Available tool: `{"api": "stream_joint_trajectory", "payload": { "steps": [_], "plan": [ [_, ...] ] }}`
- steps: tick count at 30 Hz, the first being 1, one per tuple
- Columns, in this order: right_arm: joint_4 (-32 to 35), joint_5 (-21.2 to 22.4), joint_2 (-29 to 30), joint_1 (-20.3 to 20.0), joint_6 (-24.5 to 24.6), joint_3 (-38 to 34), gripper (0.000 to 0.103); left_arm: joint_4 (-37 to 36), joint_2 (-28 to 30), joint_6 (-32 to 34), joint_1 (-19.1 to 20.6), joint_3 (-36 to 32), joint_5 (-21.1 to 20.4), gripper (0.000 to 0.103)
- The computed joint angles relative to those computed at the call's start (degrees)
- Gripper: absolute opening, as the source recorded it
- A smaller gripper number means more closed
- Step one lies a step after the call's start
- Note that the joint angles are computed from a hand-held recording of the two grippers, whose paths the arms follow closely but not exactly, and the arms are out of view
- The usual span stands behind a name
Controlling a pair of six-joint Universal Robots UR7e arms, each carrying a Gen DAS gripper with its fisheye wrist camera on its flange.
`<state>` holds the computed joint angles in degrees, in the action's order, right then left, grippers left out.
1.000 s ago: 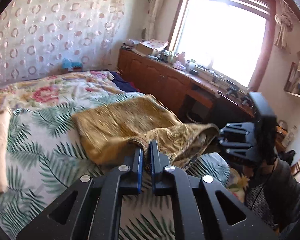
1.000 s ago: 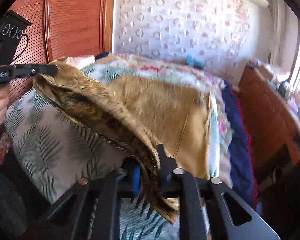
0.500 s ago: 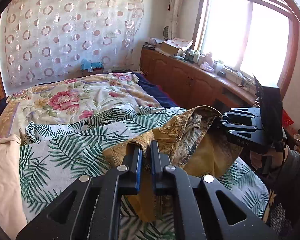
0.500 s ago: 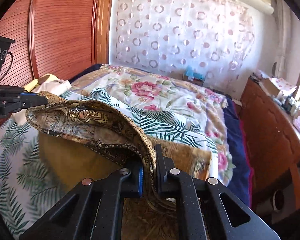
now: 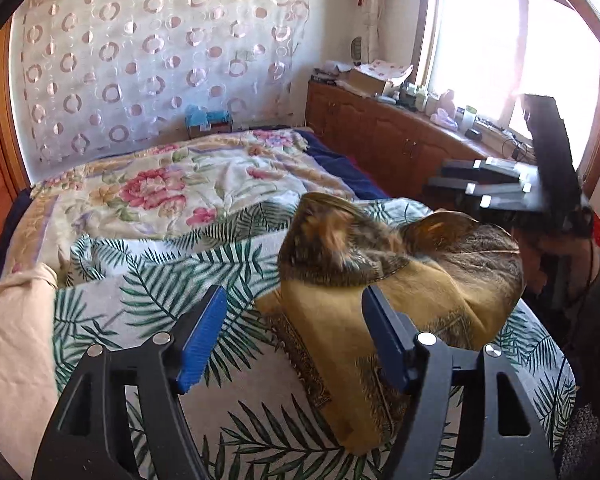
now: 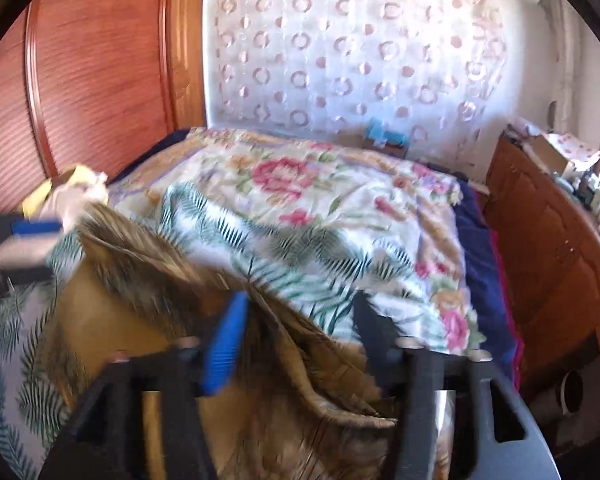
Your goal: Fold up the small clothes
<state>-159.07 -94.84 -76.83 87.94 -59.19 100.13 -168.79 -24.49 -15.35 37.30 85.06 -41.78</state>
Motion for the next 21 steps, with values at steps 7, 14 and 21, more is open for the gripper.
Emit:
{"api": "stream_joint_trajectory", "payload": {
  "steps": [7,14,21],
  "plan": [
    [-6.16,-2.33,-2.72,0.87,1.17,2.77,0.07,4.55,1.09,-2.25,0.73,-0.99,-1.63,0.071],
    [-0.81,-5.36,-7.46,-2.17,2.44,5.27,0.07,6.26,1.87,-1.67,1.13,-2.61,-1.28,0.071],
    [9.0,-8.55,-4.88,-3.63,11.47,-1.32,0.07,13.35,2.73,-6.05,2.77,-4.36,-1.64,0.071]
  ]
}}
